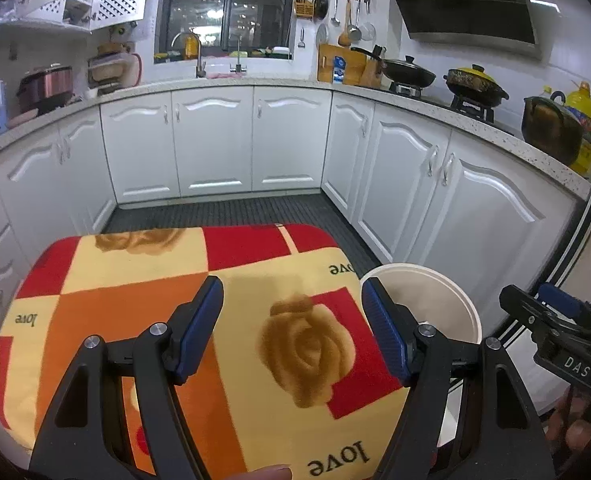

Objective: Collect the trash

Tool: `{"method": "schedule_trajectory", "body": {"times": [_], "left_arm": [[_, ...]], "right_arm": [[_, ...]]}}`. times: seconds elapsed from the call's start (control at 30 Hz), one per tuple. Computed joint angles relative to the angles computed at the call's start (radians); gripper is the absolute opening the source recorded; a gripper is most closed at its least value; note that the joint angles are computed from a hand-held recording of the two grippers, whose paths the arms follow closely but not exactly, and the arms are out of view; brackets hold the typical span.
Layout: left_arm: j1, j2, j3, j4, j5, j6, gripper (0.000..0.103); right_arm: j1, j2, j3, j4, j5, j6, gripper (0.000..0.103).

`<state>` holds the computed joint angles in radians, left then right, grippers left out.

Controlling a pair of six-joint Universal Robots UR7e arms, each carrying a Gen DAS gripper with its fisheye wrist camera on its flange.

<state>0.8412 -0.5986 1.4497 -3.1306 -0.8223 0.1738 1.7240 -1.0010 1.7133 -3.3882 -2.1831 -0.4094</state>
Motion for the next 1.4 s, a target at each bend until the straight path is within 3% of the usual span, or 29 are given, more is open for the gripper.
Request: {"method": "schedule_trajectory", "body": {"times": [0.57, 1.4], "left_arm": [[-0.009, -0.001, 0.024, -0.056, 0.021, 0.027, 0.071], [-0.011, 0.003, 0.024, -0.058, 0.026, 0.029, 0.071]], "right_arm": [[0.022, 0.009, 0.006, -0.044, -0.030, -0.036, 0.091], [0.015, 0.007, 0.007, -0.026, -0.031, -0.022, 0.091]]}}
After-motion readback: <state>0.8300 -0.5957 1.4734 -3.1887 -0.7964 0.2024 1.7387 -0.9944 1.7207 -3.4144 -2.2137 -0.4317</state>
